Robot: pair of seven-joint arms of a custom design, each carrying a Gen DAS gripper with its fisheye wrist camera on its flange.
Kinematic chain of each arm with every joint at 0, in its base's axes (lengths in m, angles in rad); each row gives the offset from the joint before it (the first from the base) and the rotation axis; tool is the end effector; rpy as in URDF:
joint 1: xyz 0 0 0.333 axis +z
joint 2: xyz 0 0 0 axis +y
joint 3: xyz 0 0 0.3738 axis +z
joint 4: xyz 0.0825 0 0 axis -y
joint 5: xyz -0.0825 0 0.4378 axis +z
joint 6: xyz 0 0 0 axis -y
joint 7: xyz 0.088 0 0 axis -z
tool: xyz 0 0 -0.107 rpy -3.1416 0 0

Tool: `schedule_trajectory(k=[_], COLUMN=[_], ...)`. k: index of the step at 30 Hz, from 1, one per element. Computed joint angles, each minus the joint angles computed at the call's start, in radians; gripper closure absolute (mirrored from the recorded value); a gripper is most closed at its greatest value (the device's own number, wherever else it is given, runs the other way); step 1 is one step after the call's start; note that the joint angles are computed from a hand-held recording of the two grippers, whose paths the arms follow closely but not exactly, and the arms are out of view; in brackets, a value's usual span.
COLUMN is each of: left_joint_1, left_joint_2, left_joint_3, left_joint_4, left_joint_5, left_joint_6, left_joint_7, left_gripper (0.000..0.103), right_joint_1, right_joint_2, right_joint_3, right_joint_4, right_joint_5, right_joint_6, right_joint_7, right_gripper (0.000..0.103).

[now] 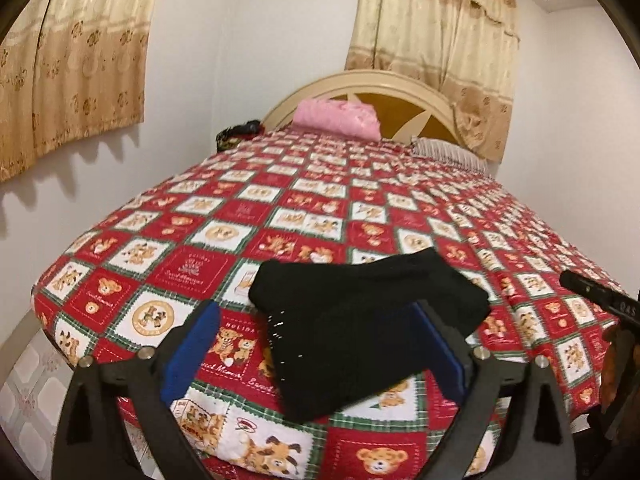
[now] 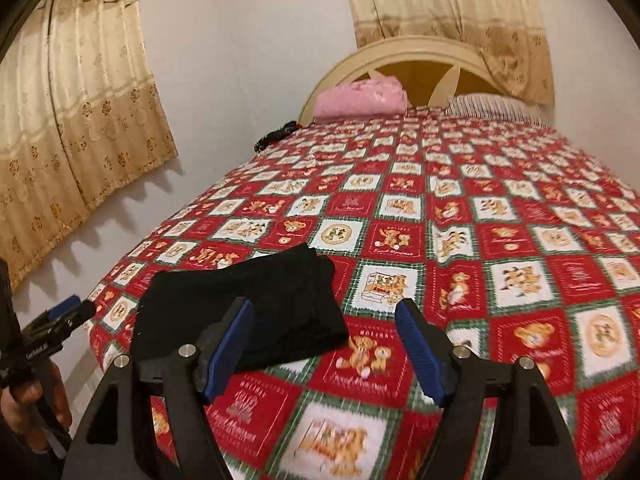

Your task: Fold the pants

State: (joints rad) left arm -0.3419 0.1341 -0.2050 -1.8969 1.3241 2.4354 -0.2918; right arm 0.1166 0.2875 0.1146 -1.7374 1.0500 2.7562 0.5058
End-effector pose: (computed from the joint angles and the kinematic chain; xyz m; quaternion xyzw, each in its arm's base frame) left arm 0.5886 -0.3484 0.5116 -0.7253 0.4706 -0.3433 0.3669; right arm 0.7326 0.1261 0.5107 -0.7427 0.4791 -0.1567 0.4407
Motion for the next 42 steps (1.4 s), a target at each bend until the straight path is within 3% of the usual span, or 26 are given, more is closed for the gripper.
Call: schedule_trajectory(k=[6,14,24,42], left_joint_1=[-0.009,-0.02,-0.031,-0.032], left_joint_2=[-0.014,-0.01,0.0,0.012], left_joint_3=[-0.009,-0.016,-0.015,-0.011], left_joint_4=[-0.002,0.007,0.017,0.027], left_joint_5=[0.039,0.049,0.046,0.006], left_joint_6=[-0.001,0.003,0.0,0.033], left_joint_7=[-0.02,-0.027,-0.018,0.033], left_gripper=[0.002,0.002,0.002,0.002], right_joint_1=[-0.006,0.036,0.052,0.059], right_joint_2=[-0.119,-0.214,-0.234,-0.242], right_joint_3=[0.007,-0.038,-0.069,-0.074], right_joint_4=[-0.107,-0.191,-0.219,-0.24], right_joint_5=[0.156,0.331,0.349,0.341], right_joint_6=[0.035,0.058,0.035,0.031], right_joint_7=[-0.161,-0.341,-0.355,-0.354], right_gripper=[0.028,0.024,0.024,0.024])
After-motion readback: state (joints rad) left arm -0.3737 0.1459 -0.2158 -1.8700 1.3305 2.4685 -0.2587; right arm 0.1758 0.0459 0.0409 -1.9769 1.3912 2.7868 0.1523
